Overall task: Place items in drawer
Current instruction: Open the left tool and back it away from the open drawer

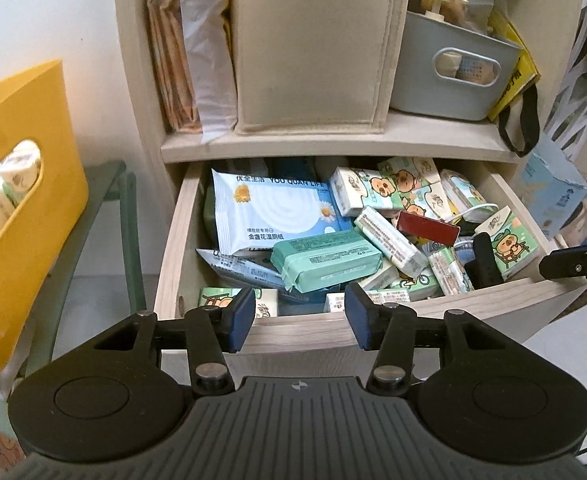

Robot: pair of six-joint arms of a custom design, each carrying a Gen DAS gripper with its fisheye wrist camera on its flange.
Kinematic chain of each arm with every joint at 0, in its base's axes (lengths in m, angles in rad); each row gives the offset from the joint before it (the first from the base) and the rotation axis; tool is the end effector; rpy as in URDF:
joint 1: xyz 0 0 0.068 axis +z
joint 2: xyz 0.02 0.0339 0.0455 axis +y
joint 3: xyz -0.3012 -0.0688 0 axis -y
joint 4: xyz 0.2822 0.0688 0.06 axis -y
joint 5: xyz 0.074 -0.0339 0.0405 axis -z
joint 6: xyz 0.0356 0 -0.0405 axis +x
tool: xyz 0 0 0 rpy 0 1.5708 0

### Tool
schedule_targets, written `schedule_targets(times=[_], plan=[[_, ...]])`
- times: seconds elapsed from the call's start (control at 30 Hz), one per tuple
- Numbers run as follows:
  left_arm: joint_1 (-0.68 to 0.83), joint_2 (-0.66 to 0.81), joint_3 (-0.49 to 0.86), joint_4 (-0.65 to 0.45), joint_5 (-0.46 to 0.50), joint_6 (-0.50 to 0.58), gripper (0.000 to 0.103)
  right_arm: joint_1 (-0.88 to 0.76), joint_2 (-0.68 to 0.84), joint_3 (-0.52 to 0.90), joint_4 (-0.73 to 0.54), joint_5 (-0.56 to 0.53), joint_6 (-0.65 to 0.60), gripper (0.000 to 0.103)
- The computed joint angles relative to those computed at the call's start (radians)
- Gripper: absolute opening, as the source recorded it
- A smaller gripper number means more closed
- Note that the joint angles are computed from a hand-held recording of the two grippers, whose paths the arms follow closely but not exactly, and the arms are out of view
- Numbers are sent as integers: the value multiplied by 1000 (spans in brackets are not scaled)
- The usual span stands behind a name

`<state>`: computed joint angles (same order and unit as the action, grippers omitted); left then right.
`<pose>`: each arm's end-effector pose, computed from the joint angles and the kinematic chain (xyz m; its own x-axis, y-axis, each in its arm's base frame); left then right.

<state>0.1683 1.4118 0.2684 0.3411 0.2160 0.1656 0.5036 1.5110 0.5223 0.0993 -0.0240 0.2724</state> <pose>0.2177 0.0292 0.1008 -0.7019 0.0441 -0.7109 0.1003 0.9943 -0.0374 0.2416 0.1341 0.1263 -0.7885 -0.1274 -0.6016 -0.2944 0.9371 0.1874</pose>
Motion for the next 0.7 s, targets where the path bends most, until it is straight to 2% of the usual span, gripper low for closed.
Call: schedule_targets(times=[0.4,0.6,0.7], plan=[[79,-121,-44,-138,97,69,52,54,-73,-25,-102,13,12,23],[103,-156,-44,-193,111,109,52,88,-84,-22,-141,34,2,23],[114,-162,-41,-210,116,119,53,96,-80,-17,-151,38,-1,29]])
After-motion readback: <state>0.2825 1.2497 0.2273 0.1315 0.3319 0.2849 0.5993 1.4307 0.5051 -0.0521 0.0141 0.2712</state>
